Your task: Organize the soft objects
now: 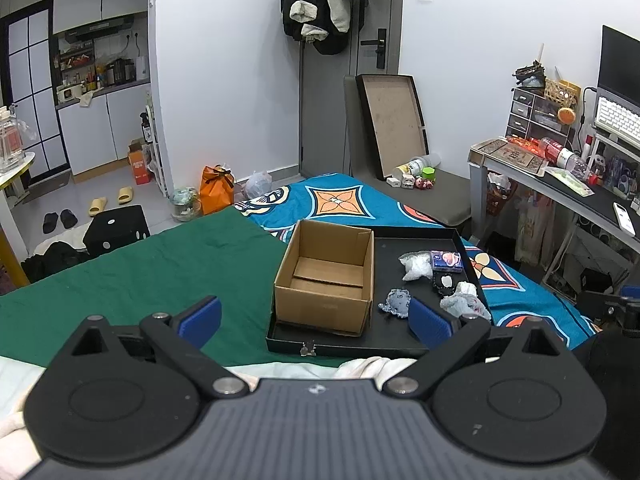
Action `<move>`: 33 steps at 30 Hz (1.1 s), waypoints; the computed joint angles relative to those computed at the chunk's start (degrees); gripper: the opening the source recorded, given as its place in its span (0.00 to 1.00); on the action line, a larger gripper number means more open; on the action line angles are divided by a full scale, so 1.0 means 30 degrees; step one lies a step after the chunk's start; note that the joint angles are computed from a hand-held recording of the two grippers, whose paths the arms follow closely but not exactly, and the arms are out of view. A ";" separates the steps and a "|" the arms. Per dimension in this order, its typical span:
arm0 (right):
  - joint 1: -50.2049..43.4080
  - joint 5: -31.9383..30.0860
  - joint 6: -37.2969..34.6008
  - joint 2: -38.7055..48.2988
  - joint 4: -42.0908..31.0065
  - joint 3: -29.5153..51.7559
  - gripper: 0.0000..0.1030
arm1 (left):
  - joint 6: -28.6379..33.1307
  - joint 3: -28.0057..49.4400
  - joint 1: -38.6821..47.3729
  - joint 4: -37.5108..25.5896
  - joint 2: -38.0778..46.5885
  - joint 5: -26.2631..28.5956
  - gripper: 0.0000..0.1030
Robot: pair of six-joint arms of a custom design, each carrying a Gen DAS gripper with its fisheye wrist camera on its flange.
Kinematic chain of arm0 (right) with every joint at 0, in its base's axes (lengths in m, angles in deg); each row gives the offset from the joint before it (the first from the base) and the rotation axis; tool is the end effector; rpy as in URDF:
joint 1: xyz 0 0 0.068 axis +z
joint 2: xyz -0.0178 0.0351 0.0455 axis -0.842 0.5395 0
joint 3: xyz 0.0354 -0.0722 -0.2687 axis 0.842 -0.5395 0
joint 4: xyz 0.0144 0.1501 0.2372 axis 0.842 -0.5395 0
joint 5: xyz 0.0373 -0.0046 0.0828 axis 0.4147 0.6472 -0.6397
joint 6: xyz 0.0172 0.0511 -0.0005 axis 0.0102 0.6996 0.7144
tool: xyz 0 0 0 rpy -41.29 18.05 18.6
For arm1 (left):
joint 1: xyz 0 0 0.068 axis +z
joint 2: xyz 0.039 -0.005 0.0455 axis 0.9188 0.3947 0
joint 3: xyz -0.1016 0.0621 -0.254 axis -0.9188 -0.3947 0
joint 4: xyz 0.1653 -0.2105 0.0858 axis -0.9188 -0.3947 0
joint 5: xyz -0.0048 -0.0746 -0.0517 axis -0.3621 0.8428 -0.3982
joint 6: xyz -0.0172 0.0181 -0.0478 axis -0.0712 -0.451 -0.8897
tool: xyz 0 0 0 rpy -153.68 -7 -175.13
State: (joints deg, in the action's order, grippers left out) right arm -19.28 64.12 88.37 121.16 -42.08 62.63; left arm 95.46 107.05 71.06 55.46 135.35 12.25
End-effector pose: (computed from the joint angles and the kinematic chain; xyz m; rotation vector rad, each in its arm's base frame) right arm 0.1311 0.0723 0.2204 0.4974 2.1184 -0.0768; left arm 0.2613 0.0038 0.2483 0.5221 2.1269 -0.2884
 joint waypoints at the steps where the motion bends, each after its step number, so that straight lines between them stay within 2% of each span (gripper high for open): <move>1: 0.0026 -0.0030 0.0022 -0.0075 -0.0001 -0.0053 1.00 | -0.0012 -0.0015 0.0008 0.0007 -0.0022 -0.0018 0.96; 20: -0.0526 -0.0114 -0.0536 -0.0090 0.0372 -0.0108 1.00 | 0.0123 0.0226 -0.0098 -0.0024 0.0368 -0.0155 0.96; 33: -0.2474 -0.1589 -0.2000 0.0748 0.1901 -0.0129 1.00 | -0.0142 0.1311 -0.0871 0.0199 0.1897 -0.0748 0.96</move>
